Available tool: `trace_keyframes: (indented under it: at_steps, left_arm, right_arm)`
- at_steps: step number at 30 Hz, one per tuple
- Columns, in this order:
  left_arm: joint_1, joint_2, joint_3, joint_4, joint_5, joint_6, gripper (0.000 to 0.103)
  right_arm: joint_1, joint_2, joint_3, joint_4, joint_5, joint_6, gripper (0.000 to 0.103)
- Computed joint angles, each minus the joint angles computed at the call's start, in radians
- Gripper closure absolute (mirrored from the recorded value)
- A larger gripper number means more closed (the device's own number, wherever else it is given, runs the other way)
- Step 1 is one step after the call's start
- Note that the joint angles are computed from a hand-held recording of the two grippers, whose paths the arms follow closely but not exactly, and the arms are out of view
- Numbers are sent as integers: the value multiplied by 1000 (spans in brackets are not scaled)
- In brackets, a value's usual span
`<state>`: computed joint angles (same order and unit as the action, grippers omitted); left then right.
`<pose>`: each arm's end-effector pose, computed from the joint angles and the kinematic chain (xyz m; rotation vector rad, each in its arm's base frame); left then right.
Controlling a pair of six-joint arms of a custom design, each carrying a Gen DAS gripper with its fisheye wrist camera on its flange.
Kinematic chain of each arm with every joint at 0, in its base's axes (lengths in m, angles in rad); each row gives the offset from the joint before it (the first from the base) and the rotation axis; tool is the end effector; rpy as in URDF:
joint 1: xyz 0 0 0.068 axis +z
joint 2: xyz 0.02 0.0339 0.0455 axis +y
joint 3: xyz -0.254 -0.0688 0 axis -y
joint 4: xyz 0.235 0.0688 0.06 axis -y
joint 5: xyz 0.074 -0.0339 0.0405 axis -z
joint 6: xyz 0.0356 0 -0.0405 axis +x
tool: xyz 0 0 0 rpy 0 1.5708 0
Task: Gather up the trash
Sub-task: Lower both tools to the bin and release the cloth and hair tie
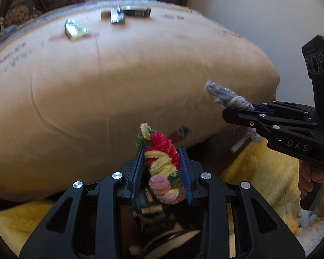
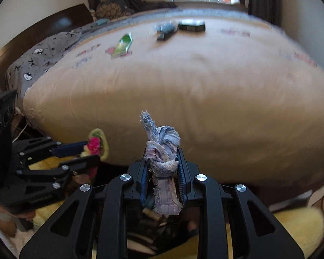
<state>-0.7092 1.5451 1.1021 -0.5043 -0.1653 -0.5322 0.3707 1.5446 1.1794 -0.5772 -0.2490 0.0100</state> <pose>0.2430 -0.2008 0.2323 0.1560 2.5211 -0.3031 0.2933 0.1234 0.2518 -0.5554 2.4723 0.4668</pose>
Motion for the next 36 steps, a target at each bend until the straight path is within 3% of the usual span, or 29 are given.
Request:
trace_keyframes:
  at_steps: [12, 18, 19, 21, 26, 28, 30, 36]
  left_arm:
    - [43, 161, -75, 54, 185, -35, 72]
    - [51, 210, -51, 46, 220, -26, 70]
    - [52, 212, -49, 45, 217, -27, 70]
    - [59, 212, -44, 37, 214, -33, 63]
    - [72, 205, -25, 19, 182, -36, 46]
    - [76, 173, -23, 4, 158, -30, 38]
    - [89, 127, -30, -9, 144, -23, 33]
    - [140, -15, 15, -88, 54, 12, 20]
  right_arm:
    - [55, 175, -27, -45, 31, 34, 77]
    - [46, 201, -29, -52, 2, 47, 74]
    - [44, 213, -16, -54, 0, 51, 71]
    - [30, 219, -15, -53, 3, 56, 53]
    - [19, 215, -1, -47, 9, 73, 48]
    - [17, 185, -9, -34, 29, 74, 37]
    - [13, 142, -12, -19, 51, 74, 17]
    - [-29, 60, 76, -18, 92, 29, 6]
